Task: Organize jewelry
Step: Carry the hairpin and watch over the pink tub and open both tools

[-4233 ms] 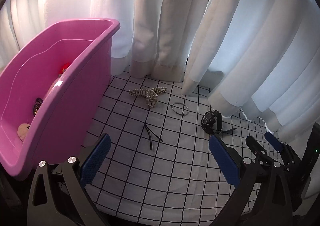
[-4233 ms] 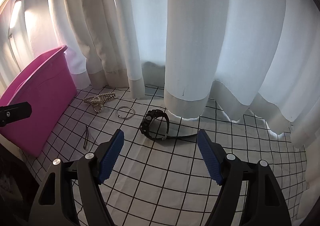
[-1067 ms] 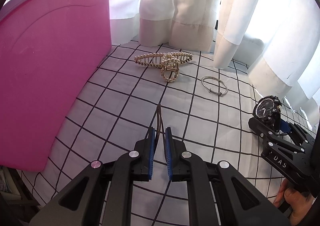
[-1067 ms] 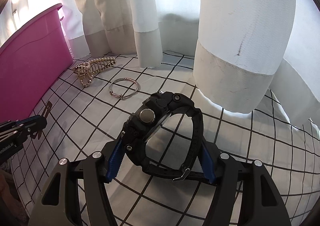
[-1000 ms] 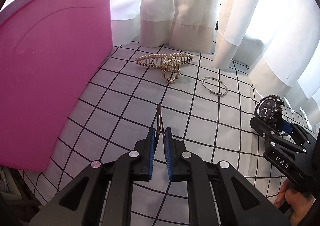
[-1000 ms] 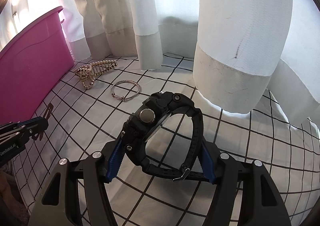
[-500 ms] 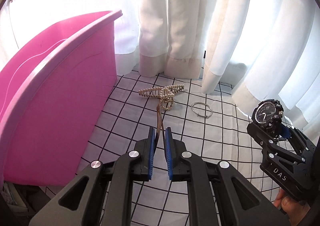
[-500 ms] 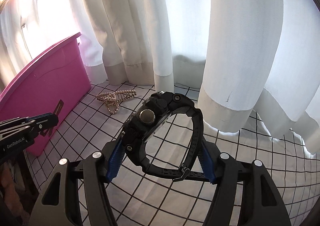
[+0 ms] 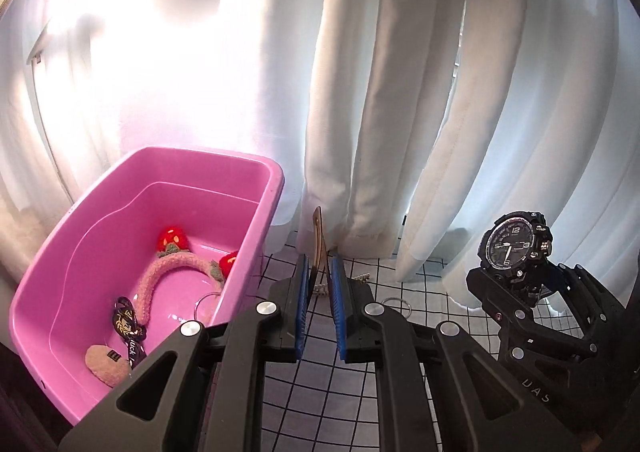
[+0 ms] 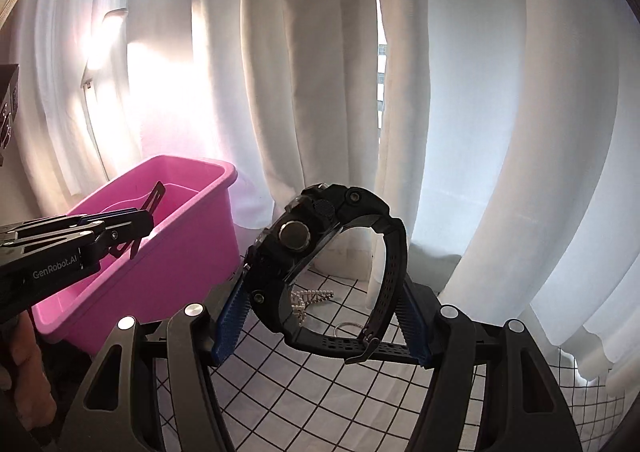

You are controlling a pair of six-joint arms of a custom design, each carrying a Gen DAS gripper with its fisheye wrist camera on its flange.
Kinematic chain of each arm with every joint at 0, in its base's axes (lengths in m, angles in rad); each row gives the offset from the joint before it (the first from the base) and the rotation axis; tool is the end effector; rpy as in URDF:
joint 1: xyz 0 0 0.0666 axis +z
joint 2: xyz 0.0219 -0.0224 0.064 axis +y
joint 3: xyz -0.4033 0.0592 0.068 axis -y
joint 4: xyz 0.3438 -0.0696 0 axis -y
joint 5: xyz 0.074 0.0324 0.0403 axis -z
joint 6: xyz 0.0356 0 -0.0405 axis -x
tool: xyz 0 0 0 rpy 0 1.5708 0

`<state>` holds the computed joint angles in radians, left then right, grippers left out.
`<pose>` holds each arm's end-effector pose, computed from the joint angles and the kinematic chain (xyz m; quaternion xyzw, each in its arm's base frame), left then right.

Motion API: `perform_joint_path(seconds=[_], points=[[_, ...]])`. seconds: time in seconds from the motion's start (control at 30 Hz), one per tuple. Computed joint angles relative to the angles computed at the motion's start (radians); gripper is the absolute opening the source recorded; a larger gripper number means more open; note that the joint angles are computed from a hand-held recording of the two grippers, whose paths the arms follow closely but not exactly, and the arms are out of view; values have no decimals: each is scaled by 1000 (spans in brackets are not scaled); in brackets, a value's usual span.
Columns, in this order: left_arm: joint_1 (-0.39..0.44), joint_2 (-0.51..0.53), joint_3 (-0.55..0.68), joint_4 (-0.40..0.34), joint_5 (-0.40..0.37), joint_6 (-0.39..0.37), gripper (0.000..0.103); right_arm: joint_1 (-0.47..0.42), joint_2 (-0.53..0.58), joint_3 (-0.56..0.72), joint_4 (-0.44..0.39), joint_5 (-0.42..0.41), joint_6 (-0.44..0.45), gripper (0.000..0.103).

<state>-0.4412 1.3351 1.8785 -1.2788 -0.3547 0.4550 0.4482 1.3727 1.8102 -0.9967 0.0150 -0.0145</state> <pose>0.3375 -0.1462 0.6442 -0.0778 0.8992 -0.0277 0.4297 0.3730 0.1783 0.6267 -0.1847 0.8551 0.1047 0.4731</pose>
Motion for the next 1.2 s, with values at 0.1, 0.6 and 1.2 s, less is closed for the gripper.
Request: perform_joint_path(seconds=[0.1,0.6,1.2], points=[[56,-23,18,-11,5,-35,12,64,44,86,-14,23,-1,63],[483,-134,-64,-66,105,-155,13,305,328,486,-150,9,5,63],[615,-70,-186,-139,247,-179,18,350,666,937,-538,47,32,64]])
